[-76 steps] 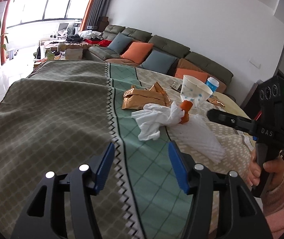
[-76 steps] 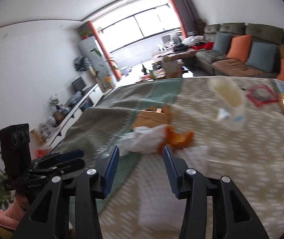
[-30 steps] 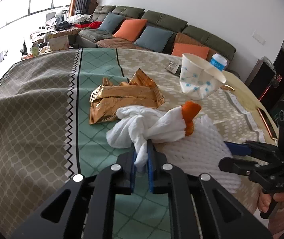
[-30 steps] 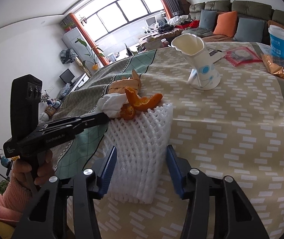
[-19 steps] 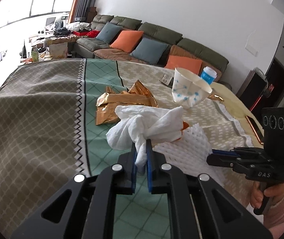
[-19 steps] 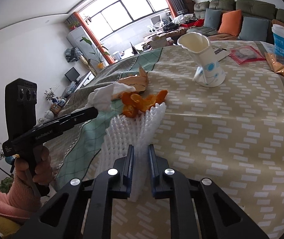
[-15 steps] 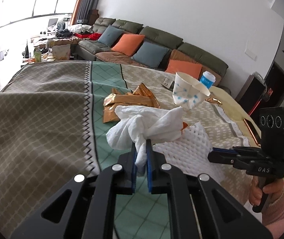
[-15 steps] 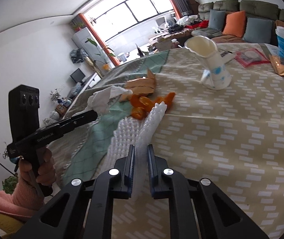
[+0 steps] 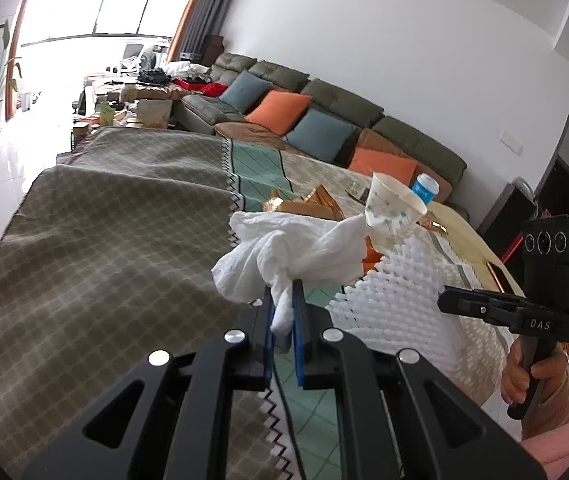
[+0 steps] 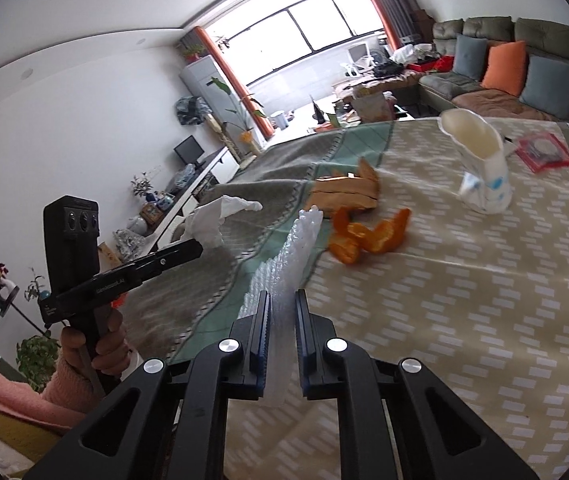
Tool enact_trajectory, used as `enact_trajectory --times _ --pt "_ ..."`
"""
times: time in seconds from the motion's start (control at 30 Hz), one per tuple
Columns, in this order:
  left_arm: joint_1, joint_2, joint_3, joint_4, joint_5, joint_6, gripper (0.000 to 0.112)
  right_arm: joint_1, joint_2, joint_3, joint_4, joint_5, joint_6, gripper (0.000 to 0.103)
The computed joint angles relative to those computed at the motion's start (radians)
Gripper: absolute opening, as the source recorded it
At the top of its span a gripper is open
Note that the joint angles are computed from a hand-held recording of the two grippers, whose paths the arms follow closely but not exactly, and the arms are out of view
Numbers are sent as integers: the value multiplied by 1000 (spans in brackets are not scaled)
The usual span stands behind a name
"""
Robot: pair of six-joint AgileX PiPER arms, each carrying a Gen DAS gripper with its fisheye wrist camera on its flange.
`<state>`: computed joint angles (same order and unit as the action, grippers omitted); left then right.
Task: Collect trash
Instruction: 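Carry the tissue and foam sleeve with both tools over the teal bin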
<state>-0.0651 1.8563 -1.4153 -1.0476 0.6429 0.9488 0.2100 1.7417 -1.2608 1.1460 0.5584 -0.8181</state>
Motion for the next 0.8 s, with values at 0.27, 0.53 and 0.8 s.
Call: enact_trajectory --times 0.27,0.53,0.8 --pt "68 -72 92 -63 -6 70 9 40 30 -58 7 19 -12 12" --pt "149 -131 165 -129 -12 118 9 93 100 -162 -2 27 22 12" --pt "218 -162 199 -152 -30 122 9 139 197 -321 -72 64 103 12"
